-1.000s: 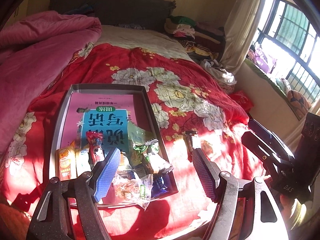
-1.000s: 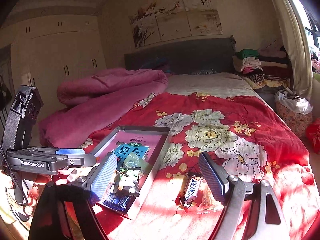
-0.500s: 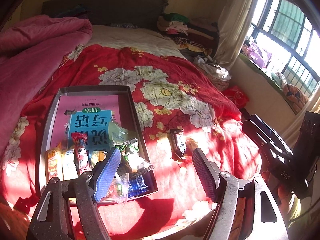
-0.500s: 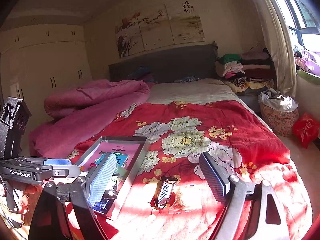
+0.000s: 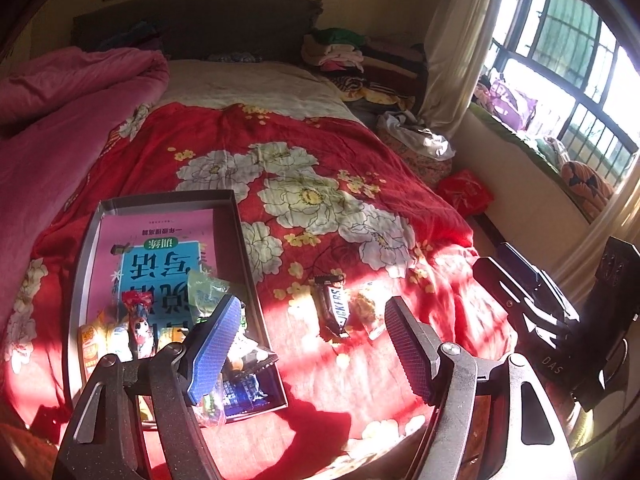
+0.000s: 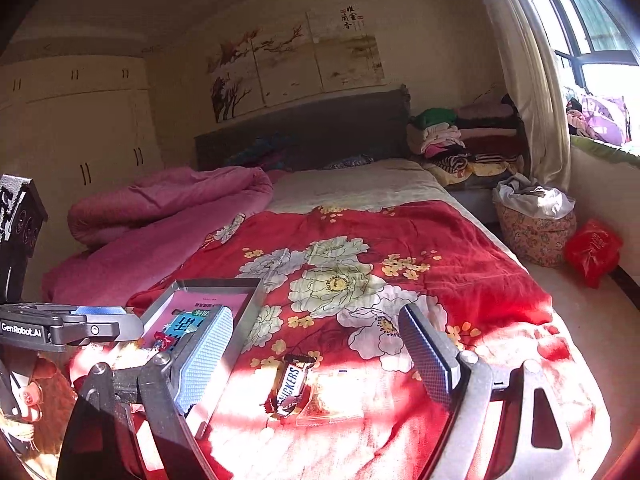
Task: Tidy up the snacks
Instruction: 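Move both open tools back from the tray toward the Snickers bar and cracker bag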
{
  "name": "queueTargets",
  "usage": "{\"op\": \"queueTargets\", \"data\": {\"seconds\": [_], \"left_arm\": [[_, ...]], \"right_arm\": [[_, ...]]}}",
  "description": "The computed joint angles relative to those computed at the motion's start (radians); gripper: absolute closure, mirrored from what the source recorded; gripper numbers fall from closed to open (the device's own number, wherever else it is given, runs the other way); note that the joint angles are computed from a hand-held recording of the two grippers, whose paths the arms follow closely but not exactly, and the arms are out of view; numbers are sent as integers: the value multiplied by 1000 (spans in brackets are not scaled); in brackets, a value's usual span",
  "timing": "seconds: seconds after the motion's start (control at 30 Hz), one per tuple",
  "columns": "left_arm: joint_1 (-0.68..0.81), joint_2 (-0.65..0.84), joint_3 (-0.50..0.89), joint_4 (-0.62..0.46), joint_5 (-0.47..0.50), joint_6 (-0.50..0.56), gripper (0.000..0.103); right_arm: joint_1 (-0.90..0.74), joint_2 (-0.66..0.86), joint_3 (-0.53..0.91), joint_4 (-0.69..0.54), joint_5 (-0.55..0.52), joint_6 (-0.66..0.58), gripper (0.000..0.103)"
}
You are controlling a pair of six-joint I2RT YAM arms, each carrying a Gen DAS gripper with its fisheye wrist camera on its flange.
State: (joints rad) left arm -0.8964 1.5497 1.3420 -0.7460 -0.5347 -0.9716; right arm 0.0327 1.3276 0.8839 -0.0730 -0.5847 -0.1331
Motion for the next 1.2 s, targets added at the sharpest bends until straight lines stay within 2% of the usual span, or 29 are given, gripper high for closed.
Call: {"op": "queueTargets", "data": {"seconds": [0.27,0.8,1.2], "left_arm": [[31,71,58,19,40,32,27],[94,278,153,45,175,89,27],[170,386,196,53,290,106,27]], "right_arm": [[-15,15,3,-13,-1,-35,18],[-17,152,67,-76,29,-69,18],[28,242,110,-123,100,-118,18]]}}
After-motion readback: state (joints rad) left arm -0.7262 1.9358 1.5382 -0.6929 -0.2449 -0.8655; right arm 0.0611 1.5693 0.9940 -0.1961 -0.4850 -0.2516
